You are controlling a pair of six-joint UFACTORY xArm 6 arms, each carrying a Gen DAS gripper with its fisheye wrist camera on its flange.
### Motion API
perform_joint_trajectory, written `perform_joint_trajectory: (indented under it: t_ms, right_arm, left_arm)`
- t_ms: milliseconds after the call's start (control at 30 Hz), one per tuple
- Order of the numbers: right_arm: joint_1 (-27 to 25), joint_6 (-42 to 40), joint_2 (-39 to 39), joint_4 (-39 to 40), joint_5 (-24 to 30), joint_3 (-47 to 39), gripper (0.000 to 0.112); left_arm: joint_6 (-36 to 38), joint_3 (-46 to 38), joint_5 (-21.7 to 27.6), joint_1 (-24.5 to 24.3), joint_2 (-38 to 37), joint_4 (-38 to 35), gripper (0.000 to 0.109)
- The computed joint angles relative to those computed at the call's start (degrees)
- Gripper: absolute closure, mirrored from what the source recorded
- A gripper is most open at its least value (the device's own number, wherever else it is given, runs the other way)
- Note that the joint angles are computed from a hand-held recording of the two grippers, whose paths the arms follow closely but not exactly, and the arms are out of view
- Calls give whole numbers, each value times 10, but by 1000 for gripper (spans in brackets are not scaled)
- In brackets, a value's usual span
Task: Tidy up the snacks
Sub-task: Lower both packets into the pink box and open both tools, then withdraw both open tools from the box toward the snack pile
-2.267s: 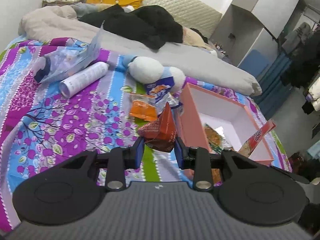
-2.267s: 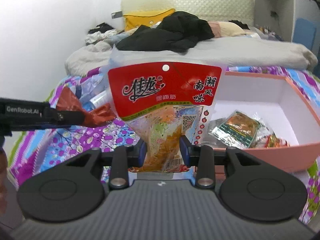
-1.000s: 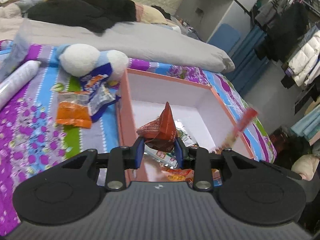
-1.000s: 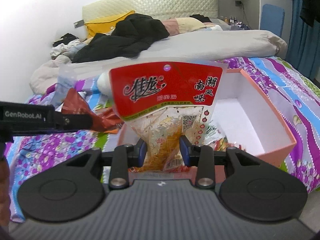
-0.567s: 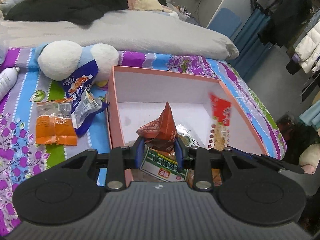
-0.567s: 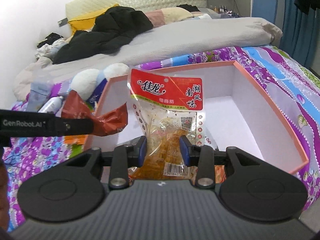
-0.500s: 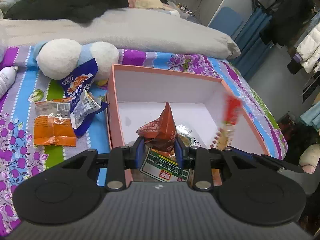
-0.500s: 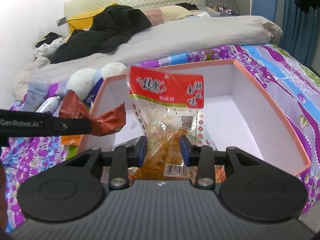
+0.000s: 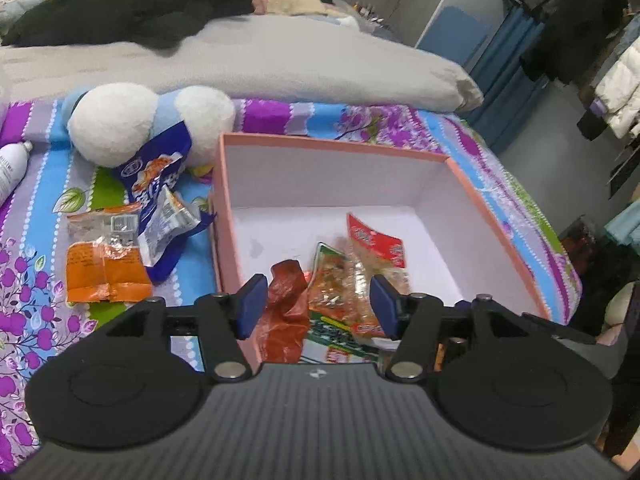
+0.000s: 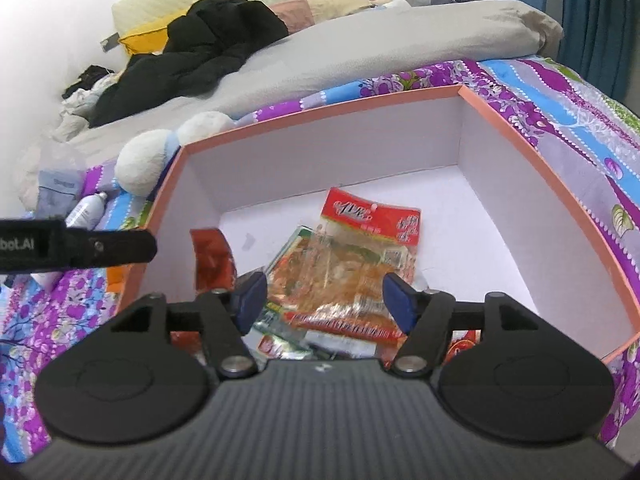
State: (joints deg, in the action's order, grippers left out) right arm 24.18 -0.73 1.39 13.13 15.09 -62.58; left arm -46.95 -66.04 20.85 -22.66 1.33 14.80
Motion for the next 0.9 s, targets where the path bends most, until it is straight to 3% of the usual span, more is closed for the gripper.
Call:
perform_joint_trajectory:
  t_ms: [433,900]
  right_arm:
    - [13,27,-97,-26,-20,66,46]
    - [65,165,-234,-162,-30,161,46]
  left_arm:
    - [-91,71,42,-32,-130,100,46]
    - [-188,184,132,-94,-334,202,46]
